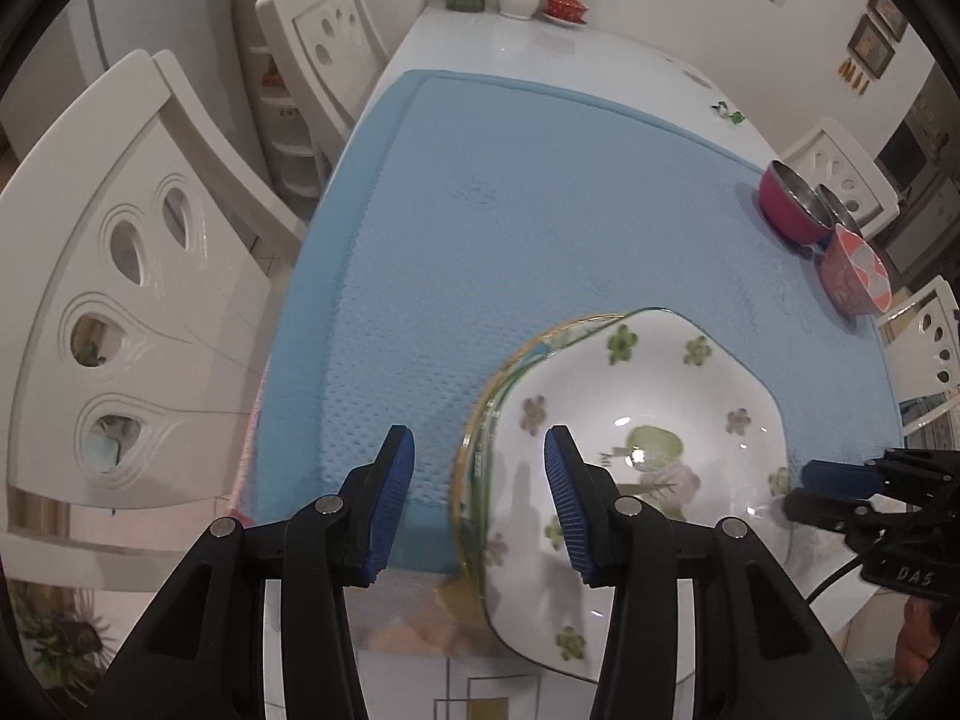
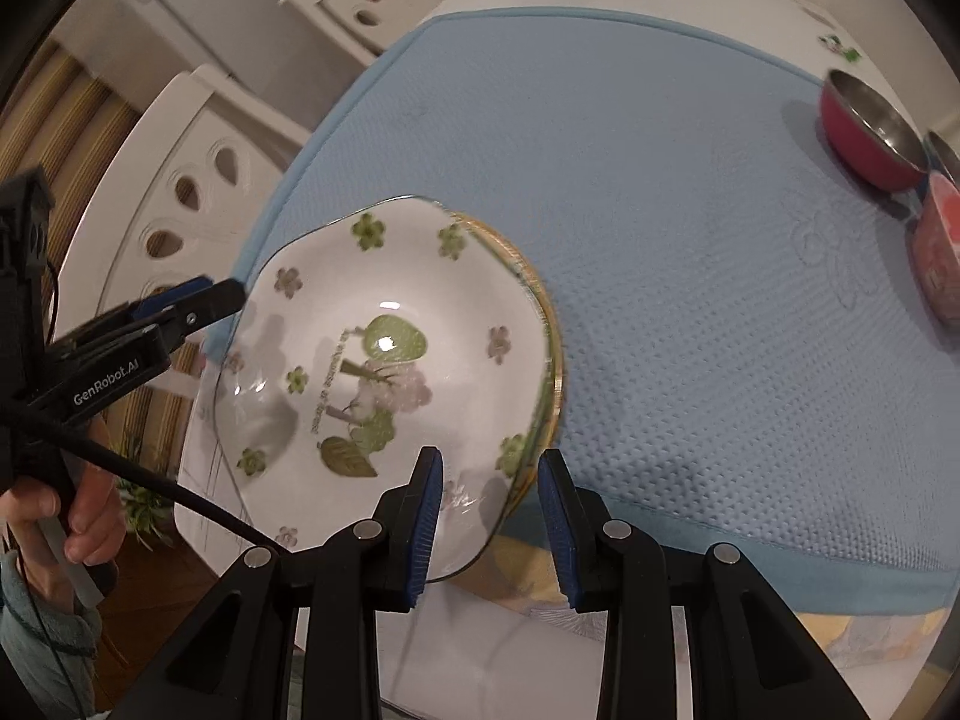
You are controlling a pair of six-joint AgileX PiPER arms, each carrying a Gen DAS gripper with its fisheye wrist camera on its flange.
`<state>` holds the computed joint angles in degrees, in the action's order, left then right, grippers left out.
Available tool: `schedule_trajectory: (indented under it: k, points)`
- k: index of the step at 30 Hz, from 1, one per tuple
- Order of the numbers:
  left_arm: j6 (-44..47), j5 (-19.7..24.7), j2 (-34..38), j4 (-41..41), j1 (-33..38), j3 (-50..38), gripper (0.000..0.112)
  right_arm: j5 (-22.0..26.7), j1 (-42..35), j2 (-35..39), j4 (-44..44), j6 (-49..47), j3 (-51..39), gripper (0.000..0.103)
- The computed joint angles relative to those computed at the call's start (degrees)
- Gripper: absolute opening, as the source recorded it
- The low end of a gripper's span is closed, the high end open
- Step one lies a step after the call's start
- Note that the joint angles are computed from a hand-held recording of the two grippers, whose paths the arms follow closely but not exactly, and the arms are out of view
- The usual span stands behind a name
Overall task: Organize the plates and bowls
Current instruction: 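Lower the smaller white tree plate onto the stacked plates, then open both grippers and pull back from the plate stack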
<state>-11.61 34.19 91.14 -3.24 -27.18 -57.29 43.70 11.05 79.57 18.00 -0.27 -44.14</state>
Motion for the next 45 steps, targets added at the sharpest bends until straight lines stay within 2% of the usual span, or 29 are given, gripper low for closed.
schedule_trajectory:
  k: [6,12,17,23,28,32,40,45]
  points:
    - [11.6,1.4,2.0,-13.2,3.4,0.8,0.043,1.5,-3.6,2.9,3.7,-1.5,0.5,0.032]
    - [19.3,4.1,4.3,-20.9,4.3,-0.5,0.043,1.3,-0.5,4.8,3.6,1.0,-0.6,0.032]
    - [21.8,4.8,5.1,-21.9,4.8,-1.3,0.043,0.4,4.2,6.6,-0.9,7.5,-3.1,0.034]
    - [27.9,7.4,6.4,-26.0,6.9,-2.9,0.043,-0.1,4.7,6.7,-3.0,12.0,-3.6,0.034]
    - [30.6,8.7,7.0,-25.9,7.6,-4.0,0.043,-0.8,5.9,7.9,-5.2,16.4,-5.0,0.034]
    - [31.2,8.7,7.2,-24.5,7.8,-4.8,0.043,-2.3,5.4,7.7,-3.3,16.6,-4.6,0.034]
    - [37.3,9.1,6.5,-27.7,11.1,-6.5,0.043,-3.6,5.3,5.5,-4.4,21.2,-3.4,0.034]
    - [40.0,9.2,7.7,-30.3,12.2,-8.6,0.043,-2.4,3.2,2.3,-4.0,21.8,-1.8,0.035]
